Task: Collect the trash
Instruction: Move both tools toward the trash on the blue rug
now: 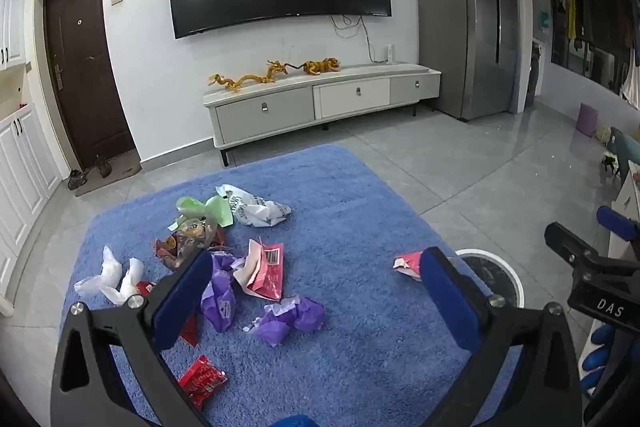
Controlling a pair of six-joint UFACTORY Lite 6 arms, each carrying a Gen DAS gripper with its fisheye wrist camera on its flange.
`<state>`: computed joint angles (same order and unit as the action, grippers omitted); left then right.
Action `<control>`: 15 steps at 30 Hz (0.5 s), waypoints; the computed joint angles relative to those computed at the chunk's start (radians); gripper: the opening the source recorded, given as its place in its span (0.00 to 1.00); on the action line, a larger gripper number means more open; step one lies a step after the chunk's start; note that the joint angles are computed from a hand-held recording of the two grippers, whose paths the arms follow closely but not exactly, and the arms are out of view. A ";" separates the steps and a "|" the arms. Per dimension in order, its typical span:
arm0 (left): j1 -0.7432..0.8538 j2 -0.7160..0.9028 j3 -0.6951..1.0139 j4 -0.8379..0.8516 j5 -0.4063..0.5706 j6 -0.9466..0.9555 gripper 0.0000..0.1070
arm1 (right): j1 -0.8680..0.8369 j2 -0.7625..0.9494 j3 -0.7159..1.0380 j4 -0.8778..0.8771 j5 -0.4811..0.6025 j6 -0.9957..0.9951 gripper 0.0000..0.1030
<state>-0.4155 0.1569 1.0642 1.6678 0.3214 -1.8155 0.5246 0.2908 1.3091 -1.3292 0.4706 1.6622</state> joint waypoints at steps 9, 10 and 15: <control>0.021 -0.041 -0.008 0.024 -0.044 -0.018 0.96 | 0.054 0.051 0.095 0.070 0.090 -0.092 1.00; 0.025 -0.043 -0.007 0.021 -0.054 -0.015 0.96 | 0.056 0.054 0.101 0.074 0.095 -0.094 1.00; 0.035 -0.061 -0.013 0.046 -0.086 -0.042 0.96 | 0.040 0.036 0.082 0.075 0.080 -0.066 1.00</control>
